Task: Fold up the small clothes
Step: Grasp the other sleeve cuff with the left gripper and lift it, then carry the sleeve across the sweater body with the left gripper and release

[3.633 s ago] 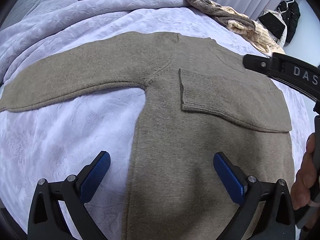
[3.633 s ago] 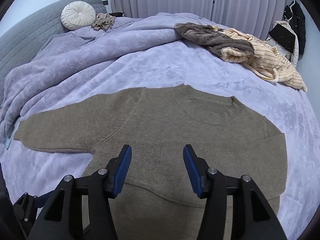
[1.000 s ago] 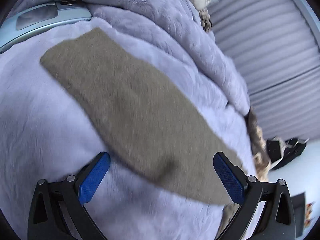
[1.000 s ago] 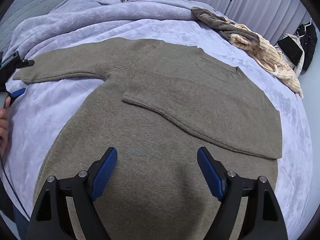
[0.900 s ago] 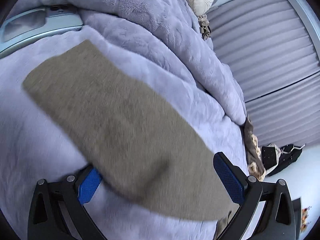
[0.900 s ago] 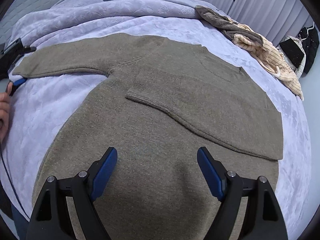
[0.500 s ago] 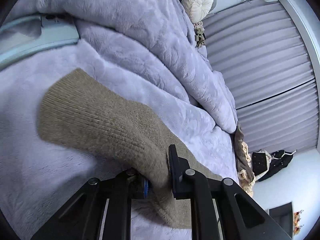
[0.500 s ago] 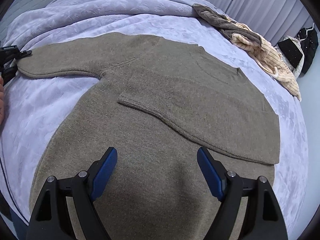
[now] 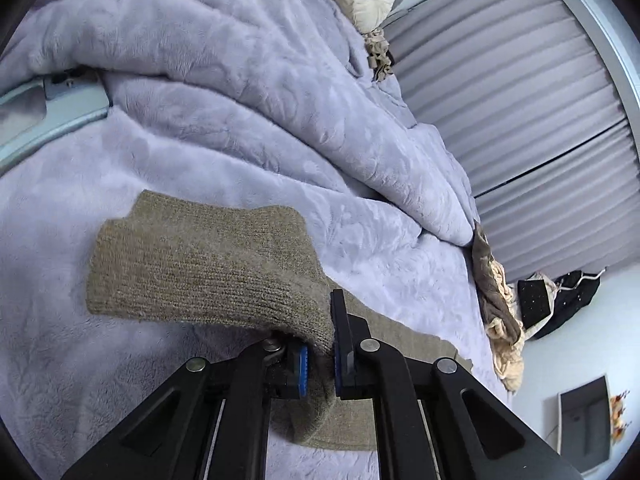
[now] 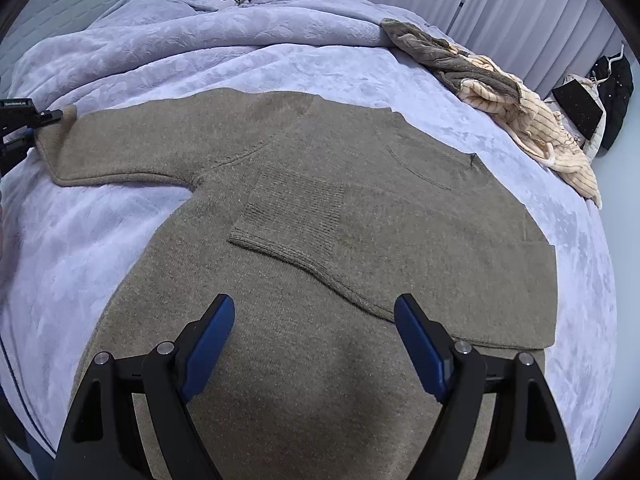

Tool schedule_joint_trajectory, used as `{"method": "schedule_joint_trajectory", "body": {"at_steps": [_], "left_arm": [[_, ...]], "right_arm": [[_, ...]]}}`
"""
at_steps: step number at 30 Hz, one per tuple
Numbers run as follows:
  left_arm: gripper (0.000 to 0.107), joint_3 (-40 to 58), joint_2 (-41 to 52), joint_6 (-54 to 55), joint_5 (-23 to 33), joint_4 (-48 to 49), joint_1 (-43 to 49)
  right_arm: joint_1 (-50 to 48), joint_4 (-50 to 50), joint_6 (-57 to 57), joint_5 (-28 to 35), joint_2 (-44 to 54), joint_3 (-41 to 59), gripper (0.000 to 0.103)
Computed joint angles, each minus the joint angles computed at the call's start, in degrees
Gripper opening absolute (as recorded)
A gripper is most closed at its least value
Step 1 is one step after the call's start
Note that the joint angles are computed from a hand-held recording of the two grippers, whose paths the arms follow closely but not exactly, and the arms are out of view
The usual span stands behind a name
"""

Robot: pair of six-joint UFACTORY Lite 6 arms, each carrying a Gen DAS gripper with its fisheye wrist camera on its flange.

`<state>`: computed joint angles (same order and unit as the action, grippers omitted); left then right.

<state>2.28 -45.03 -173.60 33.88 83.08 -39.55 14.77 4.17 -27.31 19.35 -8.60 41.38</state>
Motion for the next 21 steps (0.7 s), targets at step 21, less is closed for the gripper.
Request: {"method": "schedule_joint_trajectory", "body": {"at_steps": [21], "left_arm": [[0.010, 84.26, 69.64, 55.23, 11.85, -30.32, -12.91]], "right_arm": [[-17.58, 18.23, -23.11, 3.70, 18.24, 20.83, 0.084]]}}
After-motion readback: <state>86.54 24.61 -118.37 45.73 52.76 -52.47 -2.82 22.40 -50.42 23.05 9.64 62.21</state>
